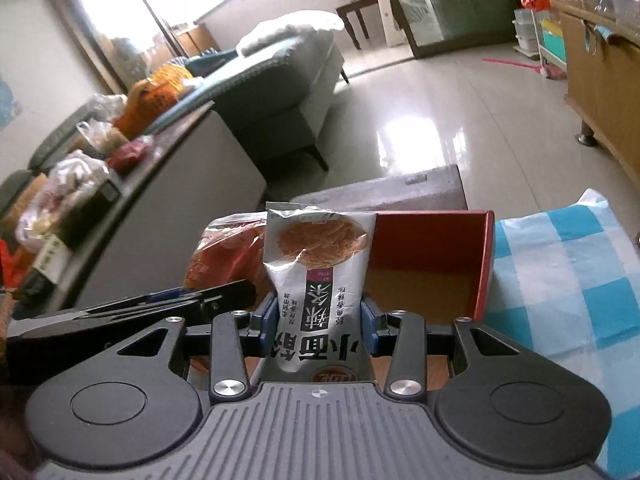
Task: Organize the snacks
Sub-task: 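Open both grippers to drop the packets into the red box, then grasp the red spicy strip bag with the left gripper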
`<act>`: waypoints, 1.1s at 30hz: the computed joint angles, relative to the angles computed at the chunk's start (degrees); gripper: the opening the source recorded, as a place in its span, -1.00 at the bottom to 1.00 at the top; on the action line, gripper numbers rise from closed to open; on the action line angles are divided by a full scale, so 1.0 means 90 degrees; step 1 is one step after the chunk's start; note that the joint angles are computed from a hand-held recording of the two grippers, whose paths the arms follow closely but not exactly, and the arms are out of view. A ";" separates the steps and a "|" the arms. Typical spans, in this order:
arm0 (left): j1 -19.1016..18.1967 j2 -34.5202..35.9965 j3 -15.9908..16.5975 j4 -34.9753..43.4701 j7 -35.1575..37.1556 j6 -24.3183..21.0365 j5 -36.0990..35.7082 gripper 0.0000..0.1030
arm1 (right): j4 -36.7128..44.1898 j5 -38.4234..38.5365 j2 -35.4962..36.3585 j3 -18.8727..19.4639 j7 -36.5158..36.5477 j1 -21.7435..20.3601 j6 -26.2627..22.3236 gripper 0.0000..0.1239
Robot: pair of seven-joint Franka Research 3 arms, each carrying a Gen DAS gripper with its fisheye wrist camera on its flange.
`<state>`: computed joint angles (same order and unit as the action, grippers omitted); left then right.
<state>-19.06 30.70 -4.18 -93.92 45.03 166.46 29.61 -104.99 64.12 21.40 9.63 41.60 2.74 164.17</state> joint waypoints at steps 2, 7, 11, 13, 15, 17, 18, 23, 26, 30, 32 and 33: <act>-0.0023 0.0174 0.0026 0.0138 0.0059 -0.0141 0.0024 -0.19 | 0.0162 -0.0235 0.0242 -0.0070 0.0222 0.0071 -0.0031 -0.19; 0.0005 0.0371 -0.0006 0.0251 0.0192 -0.0460 -0.0091 -0.16 | 0.0208 -0.1515 0.0507 -0.0322 0.0998 0.0430 0.0262 -0.17; -0.0140 0.0275 0.0195 0.0197 -0.0130 -0.0597 0.0097 -0.06 | -0.0008 -0.2626 0.0422 -0.0574 0.1678 0.0730 0.0527 -0.08; -0.0108 0.0110 0.0204 0.0031 -0.0258 -0.0549 0.0167 0.11 | -0.0046 -0.2923 0.0405 -0.0541 0.1842 0.0702 0.0683 -0.06; -0.0129 -0.0125 0.0312 -0.0207 -0.0432 -0.0494 0.0389 0.13 | -0.0128 -0.3013 0.0305 -0.0405 0.1951 0.0568 0.0809 0.02; -0.0177 -0.0445 0.0436 -0.0514 -0.0606 -0.0466 0.0727 0.13 | -0.0261 -0.2973 0.0125 -0.0201 0.1889 0.0362 0.0885 0.02; -0.0185 -0.0598 0.0491 -0.0668 -0.0736 -0.0445 0.0912 0.13 | -0.0334 -0.2917 0.0024 -0.0101 0.1803 0.0262 0.0942 0.02; 0.0209 -0.1568 0.0279 -0.1759 -0.0946 -0.0168 0.1298 0.13 | -0.1000 -0.2266 -0.0775 0.0285 0.1188 -0.0095 0.1099 0.05; 0.0744 -0.2080 -0.0267 -0.2485 -0.0417 0.0025 0.0492 0.14 | -0.1657 -0.2101 -0.1430 0.0099 0.0991 0.0128 0.1088 0.13; 0.0896 -0.2661 -0.0486 -0.3219 -0.0206 0.0000 0.0044 0.17 | -0.2640 -0.1479 -0.2301 -0.0054 0.0715 0.0370 0.0991 0.18; 0.1050 -0.2974 -0.0671 -0.3667 0.0177 0.0071 -0.0735 0.18 | -0.3038 -0.1652 -0.2591 -0.0204 0.1214 0.0517 0.0808 0.19; 0.1099 -0.3127 -0.0735 -0.3881 0.0413 0.0085 -0.1143 0.19 | -0.3188 -0.1779 -0.2692 -0.0274 0.1408 0.0580 0.0627 0.19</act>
<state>-9.17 2.56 -10.80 -128.85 48.75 167.22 19.32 -133.68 48.11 -2.83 7.17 54.27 7.96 169.81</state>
